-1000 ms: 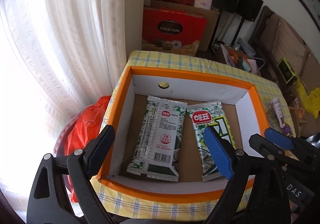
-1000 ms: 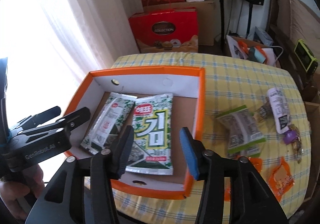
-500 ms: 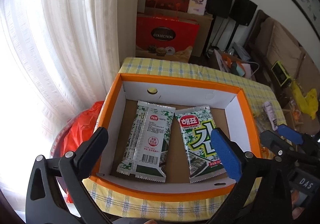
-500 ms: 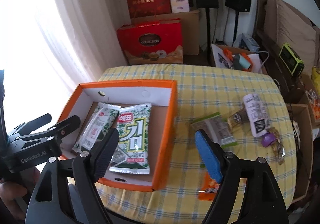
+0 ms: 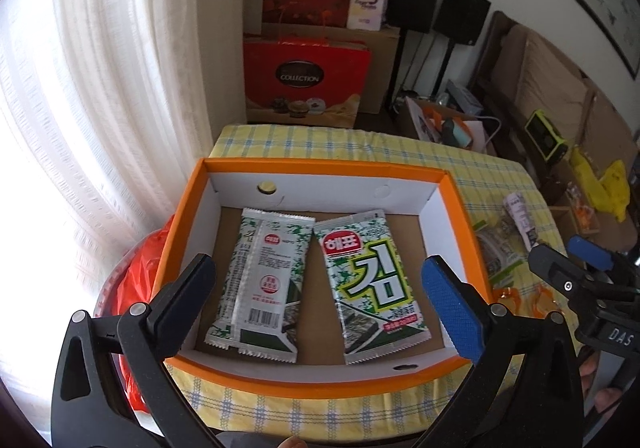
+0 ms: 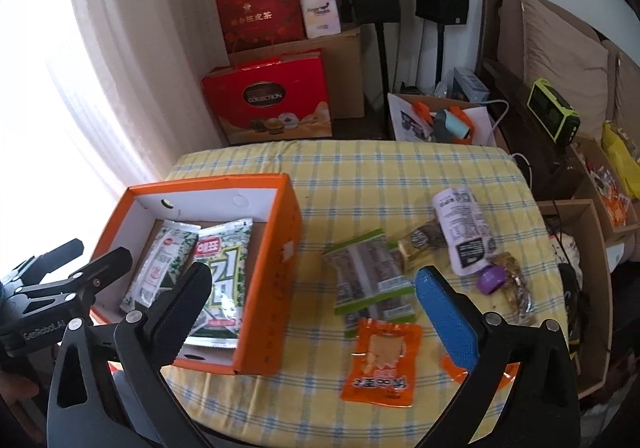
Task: Organize objects
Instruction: 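Move both grippers back toward the snacks on the table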
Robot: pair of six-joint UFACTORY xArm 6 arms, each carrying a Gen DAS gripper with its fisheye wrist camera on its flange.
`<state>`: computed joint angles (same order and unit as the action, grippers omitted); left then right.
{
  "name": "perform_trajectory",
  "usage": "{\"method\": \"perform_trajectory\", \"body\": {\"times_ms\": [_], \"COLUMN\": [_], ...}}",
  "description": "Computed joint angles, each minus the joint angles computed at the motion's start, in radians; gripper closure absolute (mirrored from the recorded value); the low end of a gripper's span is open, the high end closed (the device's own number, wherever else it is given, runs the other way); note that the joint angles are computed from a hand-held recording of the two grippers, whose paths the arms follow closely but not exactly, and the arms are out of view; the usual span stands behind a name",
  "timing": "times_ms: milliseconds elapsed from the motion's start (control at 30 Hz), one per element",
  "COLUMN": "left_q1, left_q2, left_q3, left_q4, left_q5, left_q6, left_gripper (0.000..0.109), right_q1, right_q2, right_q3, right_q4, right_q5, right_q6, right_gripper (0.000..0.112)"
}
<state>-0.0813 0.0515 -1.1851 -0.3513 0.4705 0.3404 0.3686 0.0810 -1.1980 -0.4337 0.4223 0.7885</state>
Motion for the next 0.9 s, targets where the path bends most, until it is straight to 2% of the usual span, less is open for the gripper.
{"method": "perform_trajectory", "body": {"times_ms": [133, 233, 300, 467, 900], "left_q1": [-0.015, -0.015, -0.02, -0.048, -0.111], "left_q2": [-0.015, -0.01, -0.006, -0.012, -0.005], "left_q3": [0.006, -0.022, -0.035, -0.019, -0.049], "left_q4": [-0.022, -0.101, -0.104, -0.075, -0.091], "left_q5": [0.002, 0.078, 0.107, 0.077, 0.105], "left_q6": [0.021, 0.071, 0.066, 0.053, 0.073], "left_gripper": [0.006, 0.006, 0.006, 0.006, 0.006], "right_q1": [-0.016, -0.035, -0.05, -0.09, -0.224], "right_q2": [-0.027, -0.05, -0.07, -0.126, -0.24], "right_q3": [0.022, 0.042, 0.062, 0.117, 0.249], "right_q4": [-0.026, -0.022, -0.023, -0.034, -0.003], "right_q5": [0.014, 0.025, 0.029, 0.039, 0.01], "right_q6": [0.006, -0.009, -0.013, -0.009, -0.028], "right_gripper": [0.01, 0.01, 0.01, 0.01, 0.01]}}
